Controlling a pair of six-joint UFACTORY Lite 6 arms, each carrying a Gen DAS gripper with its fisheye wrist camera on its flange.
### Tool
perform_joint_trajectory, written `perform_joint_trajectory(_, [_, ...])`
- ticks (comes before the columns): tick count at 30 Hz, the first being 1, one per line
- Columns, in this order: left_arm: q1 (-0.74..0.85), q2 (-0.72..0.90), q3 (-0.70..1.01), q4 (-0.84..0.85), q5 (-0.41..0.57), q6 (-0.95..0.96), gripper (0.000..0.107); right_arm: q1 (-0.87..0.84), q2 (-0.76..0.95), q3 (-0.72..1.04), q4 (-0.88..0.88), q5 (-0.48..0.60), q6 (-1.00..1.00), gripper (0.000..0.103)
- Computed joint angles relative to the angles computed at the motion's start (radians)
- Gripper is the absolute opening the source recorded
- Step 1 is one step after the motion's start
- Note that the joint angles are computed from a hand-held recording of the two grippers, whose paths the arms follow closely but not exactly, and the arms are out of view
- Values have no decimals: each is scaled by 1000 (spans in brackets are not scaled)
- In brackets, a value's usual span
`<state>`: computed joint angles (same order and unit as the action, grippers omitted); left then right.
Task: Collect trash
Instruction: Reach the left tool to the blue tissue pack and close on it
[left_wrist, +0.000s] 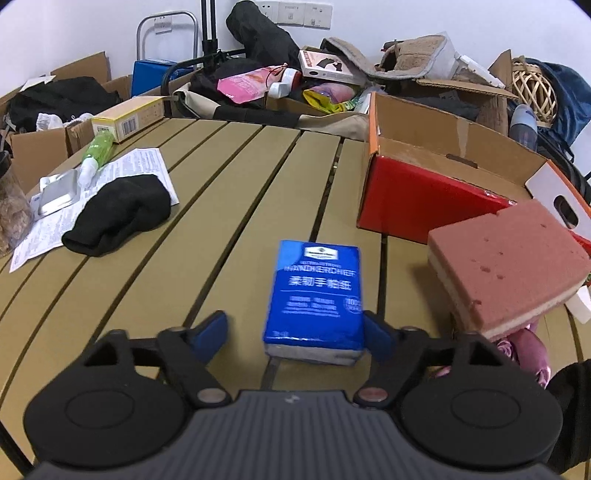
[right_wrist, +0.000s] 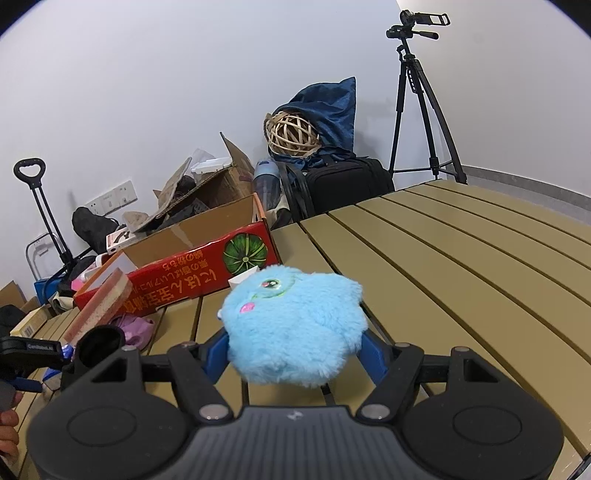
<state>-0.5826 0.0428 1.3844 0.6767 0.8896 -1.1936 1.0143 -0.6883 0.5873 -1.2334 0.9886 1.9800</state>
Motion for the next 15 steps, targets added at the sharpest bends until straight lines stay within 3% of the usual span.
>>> perform_joint_trajectory(2, [-4,-1,1,3,-4,4,55,0,-5,-1,-2,-1,0,70])
perform_joint_trajectory(9, [-13,-25,-18,7,-4,-8,53,11,-28,-11,0,5,-3,70])
perform_joint_trajectory(15, [-44,-63,-41,36,53,-26,53,44,-37,-15,-1,28,-3,70])
